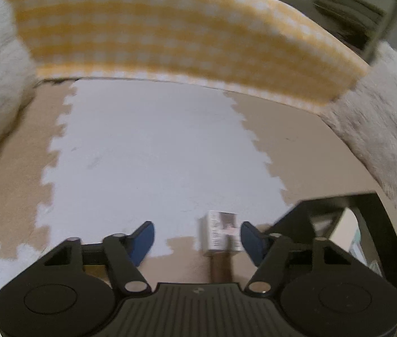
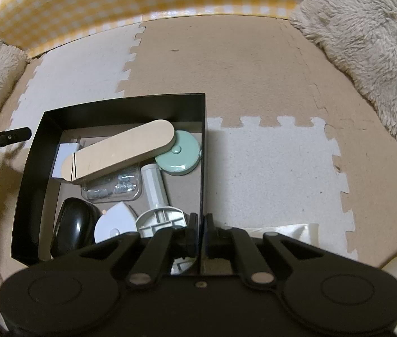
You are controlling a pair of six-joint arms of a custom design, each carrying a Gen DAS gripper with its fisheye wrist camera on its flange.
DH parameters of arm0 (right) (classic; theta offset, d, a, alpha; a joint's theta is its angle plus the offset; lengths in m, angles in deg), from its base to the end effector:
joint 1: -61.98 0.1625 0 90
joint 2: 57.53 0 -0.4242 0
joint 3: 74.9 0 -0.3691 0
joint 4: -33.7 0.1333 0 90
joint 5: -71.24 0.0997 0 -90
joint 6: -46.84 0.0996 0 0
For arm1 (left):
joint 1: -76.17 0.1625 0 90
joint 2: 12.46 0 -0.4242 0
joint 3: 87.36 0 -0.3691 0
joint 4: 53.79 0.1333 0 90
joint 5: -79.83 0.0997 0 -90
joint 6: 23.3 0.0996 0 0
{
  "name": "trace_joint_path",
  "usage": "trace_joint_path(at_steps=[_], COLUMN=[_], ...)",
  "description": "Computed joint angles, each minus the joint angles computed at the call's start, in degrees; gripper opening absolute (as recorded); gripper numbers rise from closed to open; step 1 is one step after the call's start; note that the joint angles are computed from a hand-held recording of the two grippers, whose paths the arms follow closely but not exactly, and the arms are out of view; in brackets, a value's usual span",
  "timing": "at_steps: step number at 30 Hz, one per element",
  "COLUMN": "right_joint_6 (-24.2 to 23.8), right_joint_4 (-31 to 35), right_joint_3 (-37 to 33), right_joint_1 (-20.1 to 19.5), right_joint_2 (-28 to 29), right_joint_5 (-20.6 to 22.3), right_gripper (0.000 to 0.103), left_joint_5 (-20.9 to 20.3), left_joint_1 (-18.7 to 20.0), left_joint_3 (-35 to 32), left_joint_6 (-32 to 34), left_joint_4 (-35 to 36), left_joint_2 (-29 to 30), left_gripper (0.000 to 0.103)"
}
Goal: Organize rigid objects
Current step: 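Move the open left tool to the UV gel polish box on the mat, then grasp the white UV gel polish box with the left tool, then carry the UV gel polish box into the black box and release it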
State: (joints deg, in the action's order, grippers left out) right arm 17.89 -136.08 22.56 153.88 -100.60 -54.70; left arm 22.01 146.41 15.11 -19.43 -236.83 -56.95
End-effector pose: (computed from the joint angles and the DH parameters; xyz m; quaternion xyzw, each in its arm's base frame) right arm 0.0963 -0.6466 0.1220 0.1815 -0.9126 0.1329 0.3415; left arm -0.0371 -0.6543 0.1351 0.1059 0.9139 -0.3232 0.2217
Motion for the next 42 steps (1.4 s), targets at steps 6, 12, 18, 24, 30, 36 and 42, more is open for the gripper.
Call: trace_joint_path(at_steps=[6,12,18,24,30,36,42], right_joint_6=[-0.07,-0.24,-0.41,-0.42,-0.43,-0.36,-0.14], right_joint_4=[-0.03,-0.06,-0.14,-0.17,-0.02,0.09,0.22], right_joint_3=[0.00,0.02,0.00,0.01,-0.05,-0.12,-0.15], right_joint_1=[0.02,0.07,0.07,0.04,-0.03,-0.01,0.00], right_joint_2=[0.02,0.05,0.13,0.11,0.06,0.06,0.06], right_joint_5=[-0.07,-0.20,-0.28,-0.17,-0.02,0.01,-0.01], right_gripper=[0.004,0.004,0.004,0.004,0.004,0.004,0.004], left_joint_5=[1.25,4.05,5.95,6.74,3.67,-1.01,-8.85], left_joint_1=[-0.96,-1.36,-2.13,-3.12,-5.57,-8.41,-10.65], left_joint_3=[-1.18,-2.56,-2.09,0.35,3.41,6.12,6.63], left_joint_6=[5.01,6.90,5.86,4.78,3.82,2.72,2.10], left_joint_4=[-0.89,-5.25,-2.52,-2.01,-4.90,-4.22,-0.28], left_joint_2=[3.50,6.53,5.79,3.17,0.05,-2.47,-1.78], left_gripper=[0.046,0.036,0.035,0.034,0.034,0.034,0.034])
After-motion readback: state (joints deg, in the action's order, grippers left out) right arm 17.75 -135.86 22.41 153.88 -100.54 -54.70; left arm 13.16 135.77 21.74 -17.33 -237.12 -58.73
